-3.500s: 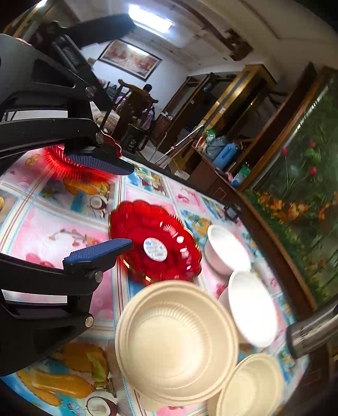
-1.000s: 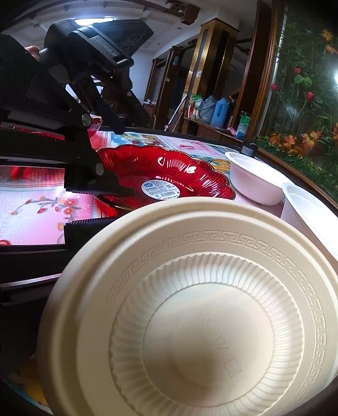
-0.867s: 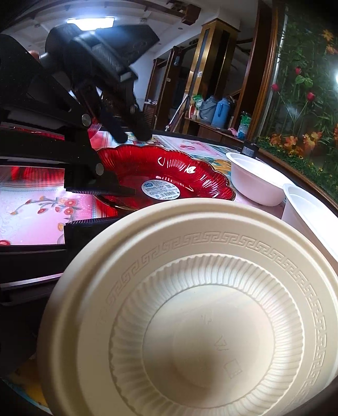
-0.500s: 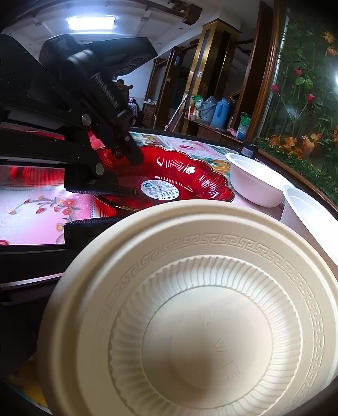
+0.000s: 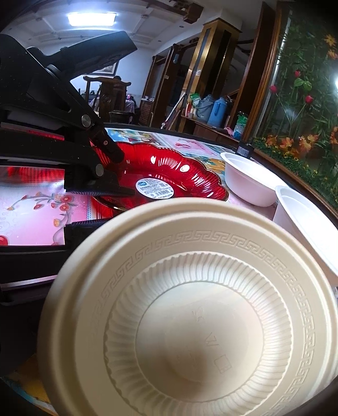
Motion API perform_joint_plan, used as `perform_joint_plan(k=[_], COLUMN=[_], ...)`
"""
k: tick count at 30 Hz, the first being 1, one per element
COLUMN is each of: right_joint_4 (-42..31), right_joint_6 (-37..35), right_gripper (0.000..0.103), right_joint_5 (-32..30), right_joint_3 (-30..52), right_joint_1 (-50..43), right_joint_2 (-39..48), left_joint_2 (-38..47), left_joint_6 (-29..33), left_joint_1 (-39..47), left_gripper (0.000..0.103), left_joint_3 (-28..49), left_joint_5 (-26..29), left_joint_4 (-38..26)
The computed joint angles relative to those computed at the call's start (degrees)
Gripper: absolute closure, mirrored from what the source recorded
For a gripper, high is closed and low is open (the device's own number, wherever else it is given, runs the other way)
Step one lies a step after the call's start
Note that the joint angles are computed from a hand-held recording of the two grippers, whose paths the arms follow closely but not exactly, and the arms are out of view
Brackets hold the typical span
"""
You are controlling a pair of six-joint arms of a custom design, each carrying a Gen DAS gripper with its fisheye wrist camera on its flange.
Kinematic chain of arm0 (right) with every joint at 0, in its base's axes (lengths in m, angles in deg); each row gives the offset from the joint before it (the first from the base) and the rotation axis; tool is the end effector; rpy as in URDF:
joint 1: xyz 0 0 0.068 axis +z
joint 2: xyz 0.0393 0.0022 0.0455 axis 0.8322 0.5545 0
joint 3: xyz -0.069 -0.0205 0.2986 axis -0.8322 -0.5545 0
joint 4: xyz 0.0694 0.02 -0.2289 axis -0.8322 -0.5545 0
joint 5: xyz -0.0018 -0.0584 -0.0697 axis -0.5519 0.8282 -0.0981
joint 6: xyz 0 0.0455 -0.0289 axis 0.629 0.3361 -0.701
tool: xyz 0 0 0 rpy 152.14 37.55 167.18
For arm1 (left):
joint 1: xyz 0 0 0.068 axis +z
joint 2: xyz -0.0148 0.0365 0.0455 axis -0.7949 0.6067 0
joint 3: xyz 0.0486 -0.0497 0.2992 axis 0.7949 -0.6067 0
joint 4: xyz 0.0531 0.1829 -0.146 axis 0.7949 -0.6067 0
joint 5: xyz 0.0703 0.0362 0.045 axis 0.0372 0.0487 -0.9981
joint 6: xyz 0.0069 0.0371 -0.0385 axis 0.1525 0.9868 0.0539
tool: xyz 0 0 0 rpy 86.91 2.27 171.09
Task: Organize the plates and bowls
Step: 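Lower the small red plate onto the large red plate held by the left tool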
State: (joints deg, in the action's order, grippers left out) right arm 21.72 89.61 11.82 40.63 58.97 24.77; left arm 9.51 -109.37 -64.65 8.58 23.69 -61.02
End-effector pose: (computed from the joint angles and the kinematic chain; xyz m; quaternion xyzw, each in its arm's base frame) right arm 0.2792 0.0326 0.1037 0.1759 0.8794 0.3747 0.2353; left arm 0.2864 -0.0578 0.1681 -0.0782 0.9583 -0.0359 0.2724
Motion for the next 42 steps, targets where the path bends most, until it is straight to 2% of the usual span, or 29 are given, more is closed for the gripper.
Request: perform_joint_plan(k=[10,20,29,31,35,42], right_joint_4=[-0.74,2.79,-9.55,-12.73,-14.47,-12.34], right_joint_6=[-1.44,-3.94,-6.3,-5.99,-4.2,-0.46], right_gripper=[0.086,0.087,0.087,0.087,0.087,0.087], right_joint_5=[0.16,-1.5,2.25,2.98,4.58,9.75], right_joint_3=[-1.19,-7.59,-10.4,-9.48,-7.95,-3.03], right_joint_1=[-0.28,-0.56,2.55,4.43,9.89,23.37], right_joint_2=[-1.63,-6.67,-26.04,-29.1,-31.58,-26.21], left_joint_2=[-5.23,-17.27,-33.32,-37.09,-42.81,-45.12], left_joint_6=[-0.34,1.15,3.47,5.31,10.55,23.27], left_joint_1=[-0.79,-0.15,1.18,4.85,14.92,38.96], left_gripper=[0.086,0.086,0.085,0.085,0.085,0.085], left_joint_3=[-5.78,-13.03,-15.87,-15.77,-15.39,-15.32], left_joint_5=[-0.14,2.98,4.13,6.41,11.49,23.22], left_joint_4=[2.18,0.84,-6.24,-9.18,-14.33,-19.07])
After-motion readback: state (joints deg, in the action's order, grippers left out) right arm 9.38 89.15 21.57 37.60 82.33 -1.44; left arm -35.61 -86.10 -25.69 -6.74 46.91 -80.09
